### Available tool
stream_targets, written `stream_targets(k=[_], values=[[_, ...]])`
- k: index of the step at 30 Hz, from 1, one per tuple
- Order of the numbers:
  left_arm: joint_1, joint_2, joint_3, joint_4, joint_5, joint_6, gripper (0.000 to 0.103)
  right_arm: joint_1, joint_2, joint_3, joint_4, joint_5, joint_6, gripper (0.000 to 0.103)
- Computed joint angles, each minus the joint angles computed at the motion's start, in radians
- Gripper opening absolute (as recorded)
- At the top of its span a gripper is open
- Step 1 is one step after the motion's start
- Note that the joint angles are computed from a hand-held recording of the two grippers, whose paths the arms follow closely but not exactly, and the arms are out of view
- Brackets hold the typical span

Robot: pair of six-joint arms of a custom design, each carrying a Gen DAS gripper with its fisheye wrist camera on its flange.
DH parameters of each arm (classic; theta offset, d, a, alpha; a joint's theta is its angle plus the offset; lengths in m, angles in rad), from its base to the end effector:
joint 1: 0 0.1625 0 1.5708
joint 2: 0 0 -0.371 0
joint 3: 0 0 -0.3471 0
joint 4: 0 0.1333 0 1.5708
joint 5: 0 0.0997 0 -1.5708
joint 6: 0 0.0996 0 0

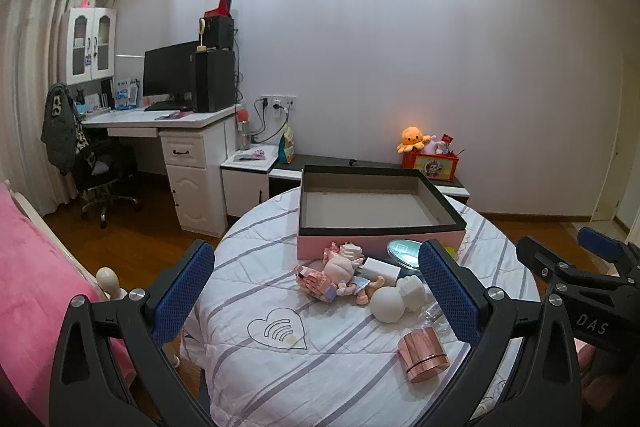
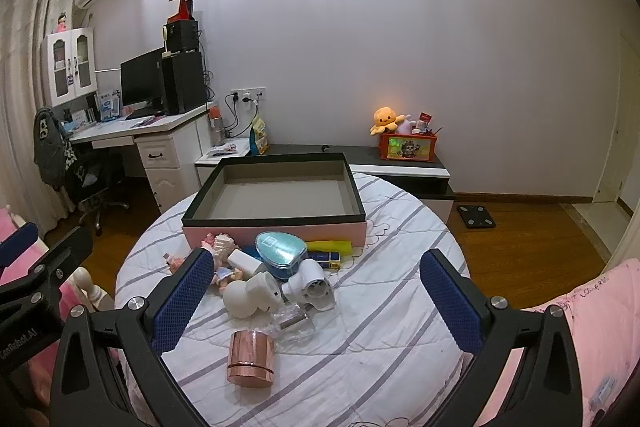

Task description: Organize rigid objects

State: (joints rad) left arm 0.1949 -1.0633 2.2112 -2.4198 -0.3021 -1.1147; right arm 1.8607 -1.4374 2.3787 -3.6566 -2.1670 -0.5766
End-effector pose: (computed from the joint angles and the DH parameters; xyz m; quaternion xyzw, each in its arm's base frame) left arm -0.3573 -0.3033 0.1125 0.1912 0.7782 -0.5169 0.3010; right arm 0.1799 -0.3324 0.3063 0.1930 -0.7961 0.4771 0.3183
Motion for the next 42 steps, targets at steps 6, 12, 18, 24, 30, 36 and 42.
stream_targets(k=[6,12,18,24,30,36,42], values=[[0.001,0.009,0.002,-0.03,-0.01,0.019,0.103,-0.01,-0.004,0.0,0.002,0.007,0.002,0.103],[0.002,0.012,-0.001,-0.03,-0.009,0.02,0.103,-0.009,-0.004,-0.001,0.002,0.006,0.002,0.103],[0.003,0.013,-0.003,-0.029,-0.01,0.022,0.103,-0.009,-0.004,-0.001,0.003,0.006,0.002,0.103],[0.003,0.016,-0.006,-0.035,-0.011,0.027,0.103,-0.009,-0.003,0.0,0.0,0.007,0.002,0.103],[0.005,0.024,-0.008,-0.053,-0.011,0.039,0.103,-0.006,0.0,-0.003,-0.003,0.003,0.002,0.103],[0.004,0.024,-0.007,-0.051,-0.01,0.036,0.103,-0.008,0.0,-0.001,-0.004,0.005,0.001,0.103],[0.003,0.018,-0.003,-0.05,-0.011,0.036,0.103,-0.008,0.0,-0.006,0.002,0.006,0.001,0.103]])
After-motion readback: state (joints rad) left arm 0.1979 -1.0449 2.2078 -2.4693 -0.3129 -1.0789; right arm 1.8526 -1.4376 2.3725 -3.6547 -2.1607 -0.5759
